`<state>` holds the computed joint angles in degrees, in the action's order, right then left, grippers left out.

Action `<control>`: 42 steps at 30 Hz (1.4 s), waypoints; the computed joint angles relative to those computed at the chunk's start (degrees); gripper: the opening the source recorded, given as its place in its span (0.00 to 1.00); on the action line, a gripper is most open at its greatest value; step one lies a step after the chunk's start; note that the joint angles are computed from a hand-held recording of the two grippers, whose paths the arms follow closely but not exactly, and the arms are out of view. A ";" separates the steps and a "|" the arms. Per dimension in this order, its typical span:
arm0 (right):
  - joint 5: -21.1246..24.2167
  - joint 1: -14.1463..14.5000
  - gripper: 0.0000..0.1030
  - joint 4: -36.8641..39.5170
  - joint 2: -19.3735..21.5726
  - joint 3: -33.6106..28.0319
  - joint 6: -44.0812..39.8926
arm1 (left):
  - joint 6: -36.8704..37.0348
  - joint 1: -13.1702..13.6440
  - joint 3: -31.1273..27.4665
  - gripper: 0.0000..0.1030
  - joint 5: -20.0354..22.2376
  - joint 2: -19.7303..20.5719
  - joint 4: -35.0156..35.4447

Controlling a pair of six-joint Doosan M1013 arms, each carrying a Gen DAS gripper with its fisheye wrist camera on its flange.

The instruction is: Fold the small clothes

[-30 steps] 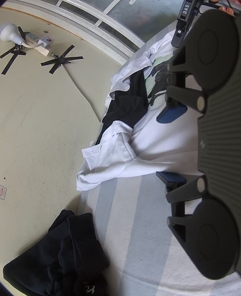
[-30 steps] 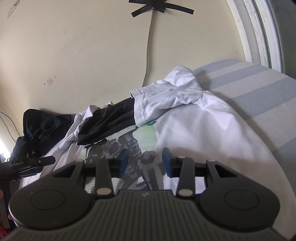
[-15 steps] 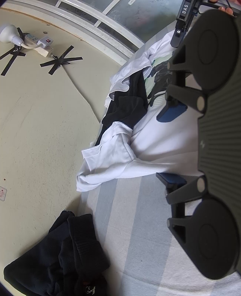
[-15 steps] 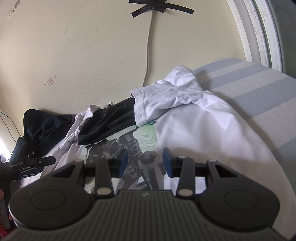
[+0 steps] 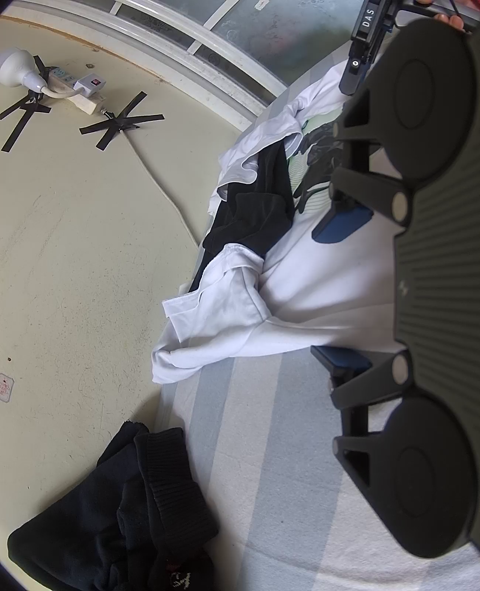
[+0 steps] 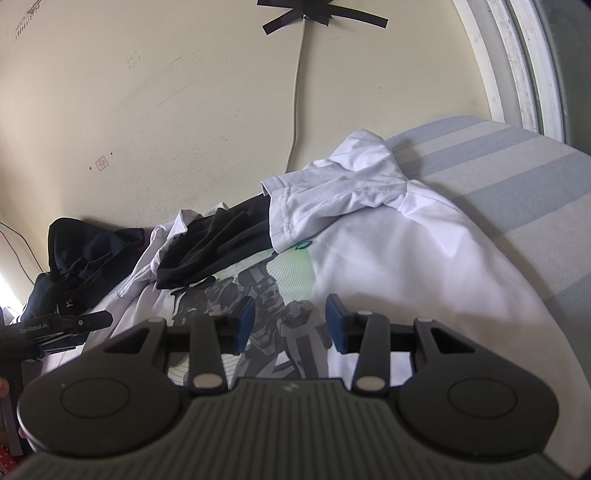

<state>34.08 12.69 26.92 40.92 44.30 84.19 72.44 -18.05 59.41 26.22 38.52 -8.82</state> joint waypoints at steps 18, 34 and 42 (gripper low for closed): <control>0.11 -0.06 0.44 0.16 0.00 -0.04 -0.09 | -0.10 -0.01 0.03 0.59 -0.03 -0.01 0.12; 0.17 -0.13 0.44 0.33 -0.06 0.03 -0.23 | -0.39 -0.08 0.03 0.61 -0.07 0.01 0.38; 0.19 -0.14 0.44 0.32 -0.06 0.02 -0.23 | -0.46 -0.09 0.02 0.61 -0.08 0.02 0.45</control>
<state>34.27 12.55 27.24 40.86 44.32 83.96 71.98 -18.14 59.43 26.14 38.54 -8.37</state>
